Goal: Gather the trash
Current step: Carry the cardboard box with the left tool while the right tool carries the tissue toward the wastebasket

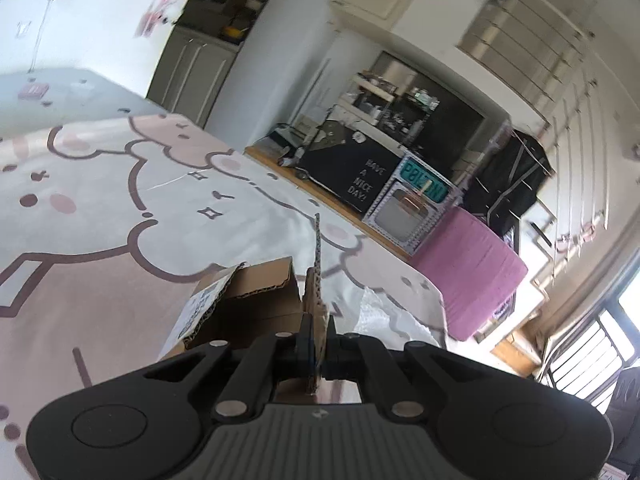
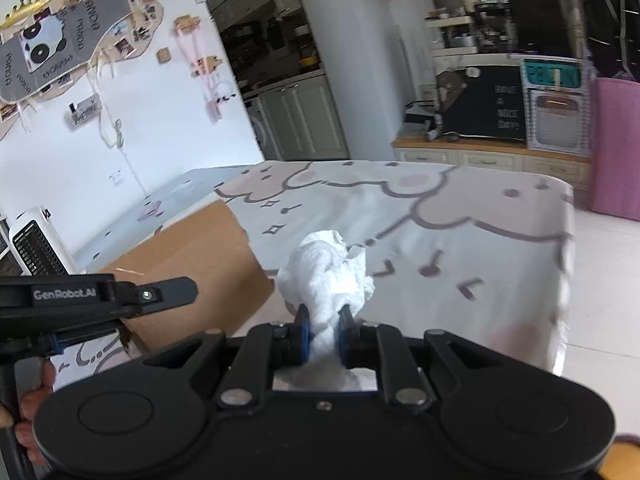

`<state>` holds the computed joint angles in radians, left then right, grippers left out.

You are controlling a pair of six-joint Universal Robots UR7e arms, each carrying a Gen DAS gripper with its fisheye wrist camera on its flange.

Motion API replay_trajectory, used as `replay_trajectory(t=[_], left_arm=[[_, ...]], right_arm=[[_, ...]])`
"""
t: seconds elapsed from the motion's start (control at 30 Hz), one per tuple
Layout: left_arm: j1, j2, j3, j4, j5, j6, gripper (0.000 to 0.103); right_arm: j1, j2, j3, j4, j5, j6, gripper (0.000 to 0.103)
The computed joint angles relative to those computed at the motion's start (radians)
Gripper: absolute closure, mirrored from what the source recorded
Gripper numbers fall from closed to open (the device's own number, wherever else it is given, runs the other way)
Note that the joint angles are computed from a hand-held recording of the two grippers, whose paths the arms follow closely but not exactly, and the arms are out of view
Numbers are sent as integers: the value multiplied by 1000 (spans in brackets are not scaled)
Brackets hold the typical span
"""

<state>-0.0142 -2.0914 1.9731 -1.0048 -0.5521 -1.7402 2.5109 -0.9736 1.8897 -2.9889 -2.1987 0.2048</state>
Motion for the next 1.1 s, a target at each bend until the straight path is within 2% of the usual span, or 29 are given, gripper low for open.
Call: replay_trajectory(t=[0.27,0.5,0.73,1.1], left_arm=[[-190,48,-12,166,-58,-140,102],[-293,92,12,139,-114,-173,102],[-320,150,43,4,-149,-76,102],[-304,264,99,-303,-172,161,102]], right_arm=[[93,-121,128,-8,-130,91,89],[173,-229,207,58,-233,195,89],[237,-339,257,191,-330,301,89],[311,-539,331,466,-473,510,89]])
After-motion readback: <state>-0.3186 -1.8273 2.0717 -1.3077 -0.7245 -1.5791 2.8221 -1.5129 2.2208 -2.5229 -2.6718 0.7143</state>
